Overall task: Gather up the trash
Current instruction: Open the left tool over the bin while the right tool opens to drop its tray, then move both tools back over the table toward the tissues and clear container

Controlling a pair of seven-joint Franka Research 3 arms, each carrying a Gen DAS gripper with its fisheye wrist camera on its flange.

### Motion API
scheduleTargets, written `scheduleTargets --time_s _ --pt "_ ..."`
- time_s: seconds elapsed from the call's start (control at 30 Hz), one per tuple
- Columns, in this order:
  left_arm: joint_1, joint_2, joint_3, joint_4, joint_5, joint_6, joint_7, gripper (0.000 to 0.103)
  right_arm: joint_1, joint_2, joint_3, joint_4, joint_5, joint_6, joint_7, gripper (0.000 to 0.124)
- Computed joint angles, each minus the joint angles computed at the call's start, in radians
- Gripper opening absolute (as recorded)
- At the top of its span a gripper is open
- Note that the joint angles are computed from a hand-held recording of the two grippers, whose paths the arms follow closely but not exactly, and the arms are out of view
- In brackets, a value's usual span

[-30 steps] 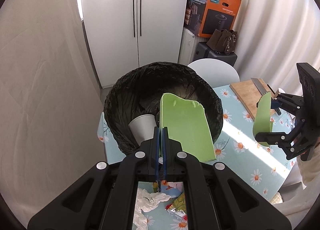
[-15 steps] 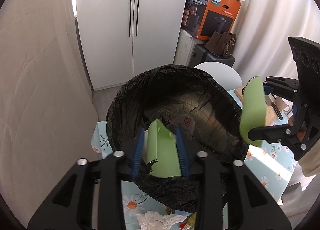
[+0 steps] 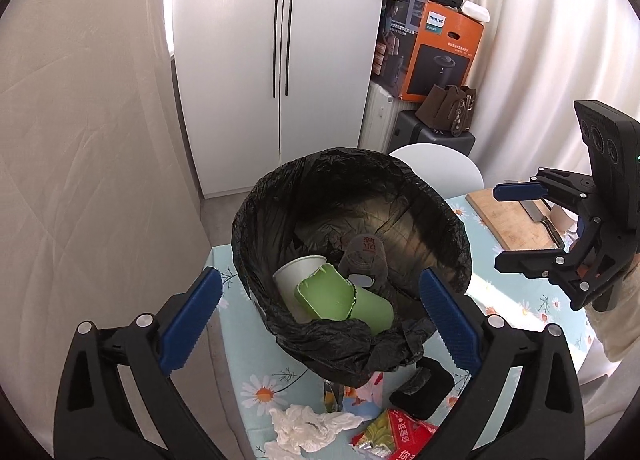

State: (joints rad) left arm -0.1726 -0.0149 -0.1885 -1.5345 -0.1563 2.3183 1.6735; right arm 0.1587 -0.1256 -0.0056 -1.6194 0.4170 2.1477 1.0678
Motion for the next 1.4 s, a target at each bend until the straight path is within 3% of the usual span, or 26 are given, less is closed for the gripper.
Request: scheduleTargets --time_s 0.2,0.53,1.1,1.4 --pt "-0.020 -0.127 0.006 -0.126 -0.017 0.015 -0.010 0.097 -0.010 -0.133 -0.013 -0.144 -0.011 -0.005 -0.003 0.090" --pt "-0.077 -0.317 0.008 -0.311 0.057 -0.007 -0.126 0.097 -0.005 -0.325 -0.032 -0.350 -0.004 -0.031 -0.047 0.090" --pt "-0.128 -0.622 -0.011 -0.586 0.167 -0.065 -0.433 0.097 0.013 -0.588 -0.051 -0.586 0.029 -0.132 -0.151 0.090" --pt "-0.139 -0.759 -0.027 -0.684 0.206 -0.170 -0.588 0.097 0.005 -0.719 -0.050 -0.703 0.030 -0.171 -0.189 0.091"
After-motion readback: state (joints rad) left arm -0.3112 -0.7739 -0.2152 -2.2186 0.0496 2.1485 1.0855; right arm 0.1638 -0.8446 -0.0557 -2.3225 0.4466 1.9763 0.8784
